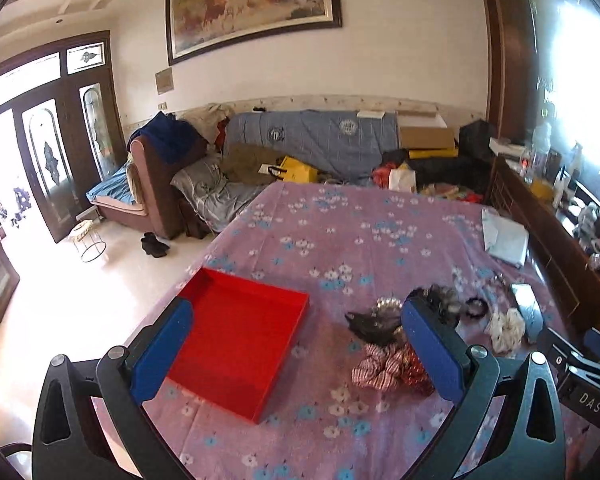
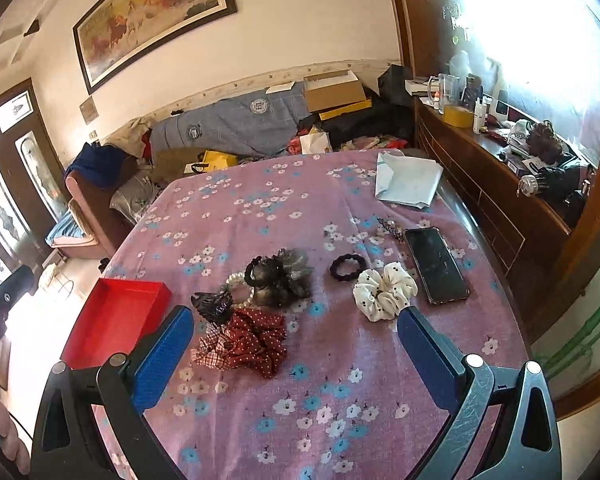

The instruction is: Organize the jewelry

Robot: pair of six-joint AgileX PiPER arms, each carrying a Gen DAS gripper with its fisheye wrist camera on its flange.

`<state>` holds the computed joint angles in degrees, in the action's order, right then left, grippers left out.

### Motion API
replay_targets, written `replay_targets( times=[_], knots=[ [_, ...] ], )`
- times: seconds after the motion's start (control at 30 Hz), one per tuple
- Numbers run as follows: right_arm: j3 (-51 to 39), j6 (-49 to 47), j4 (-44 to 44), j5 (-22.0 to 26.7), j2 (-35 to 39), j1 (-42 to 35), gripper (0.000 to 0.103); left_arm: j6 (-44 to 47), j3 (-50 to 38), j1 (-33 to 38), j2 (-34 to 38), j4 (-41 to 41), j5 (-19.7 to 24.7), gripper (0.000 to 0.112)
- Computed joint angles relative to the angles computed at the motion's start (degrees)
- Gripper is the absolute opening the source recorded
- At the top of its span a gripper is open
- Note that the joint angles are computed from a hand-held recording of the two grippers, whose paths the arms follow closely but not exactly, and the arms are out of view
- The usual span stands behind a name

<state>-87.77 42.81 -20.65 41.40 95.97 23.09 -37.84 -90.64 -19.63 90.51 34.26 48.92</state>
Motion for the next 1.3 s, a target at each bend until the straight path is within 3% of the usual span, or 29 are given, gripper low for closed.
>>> replay_targets(
  times=[0.53, 1.3],
  knots=[
    [2.4, 3.1, -4.0, 1.1, 1.0, 2.1, 0.103, 7.2, 2.0, 0.4, 0.6, -9.9, 2.2, 0.103],
    [2.7, 0.7, -1.0, 1.9, 3.4, -0.3, 0.103, 11.3, -1.1, -1.4, 6.2, -11.9, 5.4, 0.103]
  ],
)
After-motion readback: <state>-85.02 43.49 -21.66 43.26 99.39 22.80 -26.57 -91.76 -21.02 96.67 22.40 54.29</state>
